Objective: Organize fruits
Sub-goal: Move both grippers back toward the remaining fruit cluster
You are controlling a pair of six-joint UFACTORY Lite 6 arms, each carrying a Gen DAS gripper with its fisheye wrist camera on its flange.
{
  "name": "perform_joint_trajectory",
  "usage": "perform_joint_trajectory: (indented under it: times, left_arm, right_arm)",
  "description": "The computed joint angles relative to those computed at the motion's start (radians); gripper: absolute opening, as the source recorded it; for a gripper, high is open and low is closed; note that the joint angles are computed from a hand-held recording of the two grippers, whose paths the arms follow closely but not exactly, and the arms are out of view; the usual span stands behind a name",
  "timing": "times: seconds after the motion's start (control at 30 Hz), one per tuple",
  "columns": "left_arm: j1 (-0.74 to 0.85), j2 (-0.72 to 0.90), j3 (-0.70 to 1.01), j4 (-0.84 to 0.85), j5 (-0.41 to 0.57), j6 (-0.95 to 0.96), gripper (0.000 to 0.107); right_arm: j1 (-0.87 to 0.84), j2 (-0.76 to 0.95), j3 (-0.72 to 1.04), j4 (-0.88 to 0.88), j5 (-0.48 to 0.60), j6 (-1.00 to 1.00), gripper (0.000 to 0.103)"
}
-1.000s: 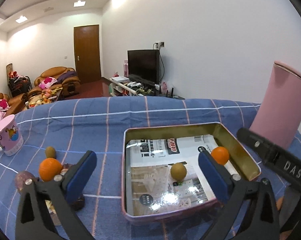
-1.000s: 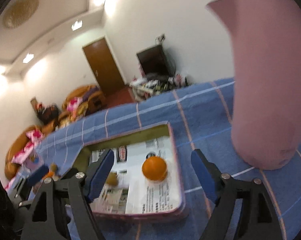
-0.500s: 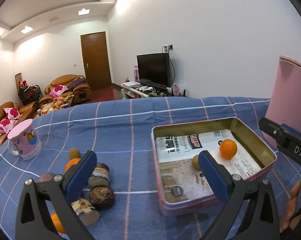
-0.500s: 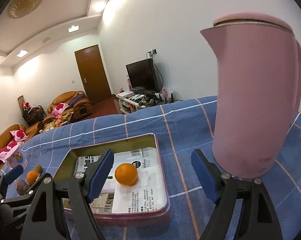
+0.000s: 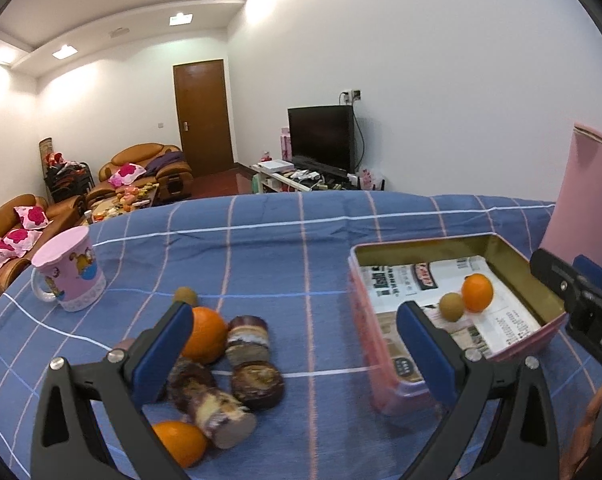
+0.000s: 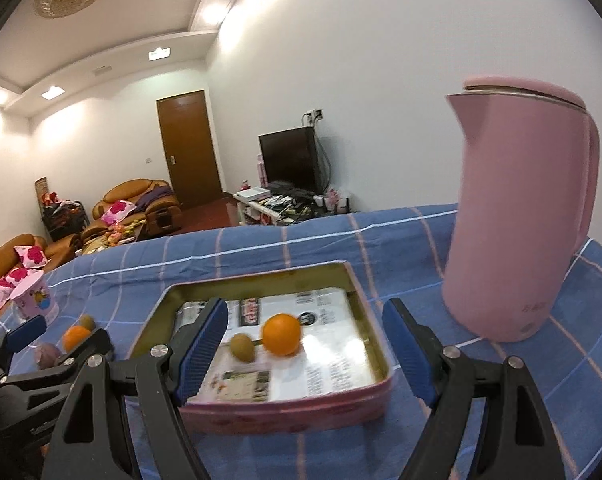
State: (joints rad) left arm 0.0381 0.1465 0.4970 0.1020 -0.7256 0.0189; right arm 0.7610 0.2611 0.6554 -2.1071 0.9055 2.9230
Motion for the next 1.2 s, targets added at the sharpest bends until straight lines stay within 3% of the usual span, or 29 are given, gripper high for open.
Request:
perform_joint_trajectory:
  times: [0.6, 0.83, 1.1, 1.17, 1.2]
  left_arm:
    - [0.308, 0.040, 0.068, 0.344, 0.024, -0.154, 0.103]
    - [0.524, 0.151, 0.251, 0.595, 0.065, -0.358, 0.103]
    - [0.649, 0.304, 0.453, 0.703, 0.134, -0.489, 0.103]
    - [0.658, 0.328, 0.487, 0.713, 0.159, -0.512, 0.103]
    - [0.658, 0.336, 0.496, 0.716, 0.170, -0.521, 0.103]
  right_arm:
    - [0.158, 0.192, 0.264, 0.121, -0.048, -0.103, 0.081]
    - [0.212, 0.279, 0.403, 0.159, -0.101, -0.203, 0.081]
    - [0.243, 0.390, 0.585, 0.166, -0.233, -0.307, 0.081]
    - [0.249, 0.419, 0.632, 0.176, -0.279, -0.338, 0.076]
    - [0.252, 0.430, 0.649, 0.162, -0.302, -0.337, 0.068]
